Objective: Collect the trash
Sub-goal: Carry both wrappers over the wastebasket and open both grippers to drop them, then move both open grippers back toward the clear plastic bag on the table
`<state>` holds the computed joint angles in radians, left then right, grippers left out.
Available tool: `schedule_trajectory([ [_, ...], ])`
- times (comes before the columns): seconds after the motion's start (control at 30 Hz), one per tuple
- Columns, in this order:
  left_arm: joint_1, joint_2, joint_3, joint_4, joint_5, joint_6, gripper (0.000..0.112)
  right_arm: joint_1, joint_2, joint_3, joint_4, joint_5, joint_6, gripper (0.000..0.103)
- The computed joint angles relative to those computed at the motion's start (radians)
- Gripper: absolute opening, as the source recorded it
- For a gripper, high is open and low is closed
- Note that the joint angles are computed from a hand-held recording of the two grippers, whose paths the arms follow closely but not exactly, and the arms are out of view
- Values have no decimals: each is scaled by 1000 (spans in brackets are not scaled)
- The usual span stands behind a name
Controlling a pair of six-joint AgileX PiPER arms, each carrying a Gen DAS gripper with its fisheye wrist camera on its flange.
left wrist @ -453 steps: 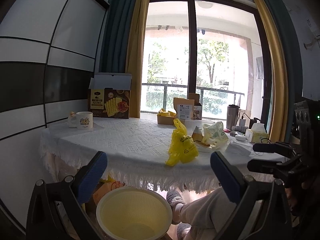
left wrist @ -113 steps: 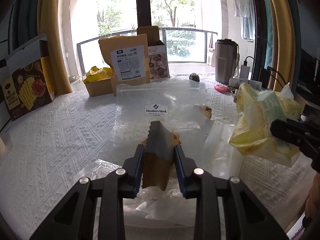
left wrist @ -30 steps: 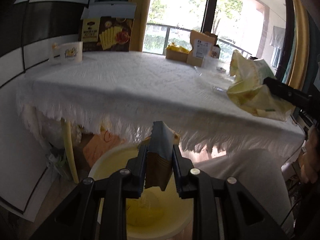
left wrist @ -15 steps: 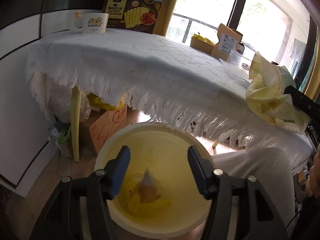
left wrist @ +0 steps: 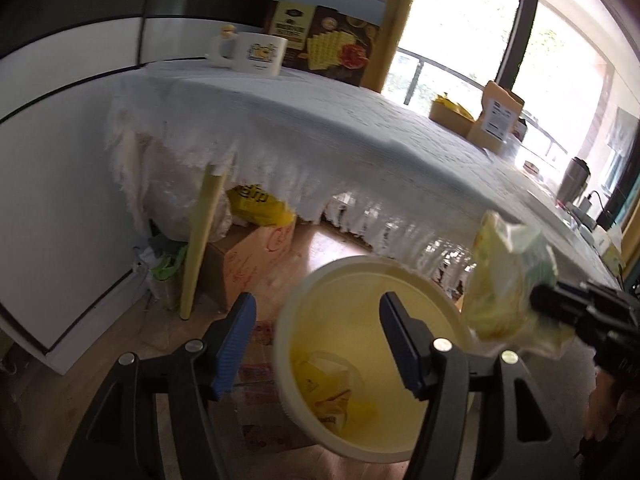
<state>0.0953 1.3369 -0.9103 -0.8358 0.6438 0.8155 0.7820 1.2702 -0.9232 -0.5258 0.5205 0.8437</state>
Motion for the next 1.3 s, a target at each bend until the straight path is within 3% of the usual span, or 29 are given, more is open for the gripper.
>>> schedule_trajectory([
  [0.13,34,0,-8,-13,11,15,65,-2,57,-19,65,-16,-71,15],
  [0.2,44,-3,-13,-23,17,24,65,-15,90,-29,117,-17,-123,22],
  [0.27,43,-10,-16,-25,15,23,65,-22,109,-35,135,-22,-138,40],
  [0.33,43,-17,-18,-23,15,22,65,-26,112,-34,130,-26,-131,44],
  [0.83,-53,-59,-48,69,-13,-93,65,-34,-39,42,-21,11,39,44],
  [1.3,-287,-61,-118,264,-81,-321,65,-121,-234,130,-45,39,57,44],
])
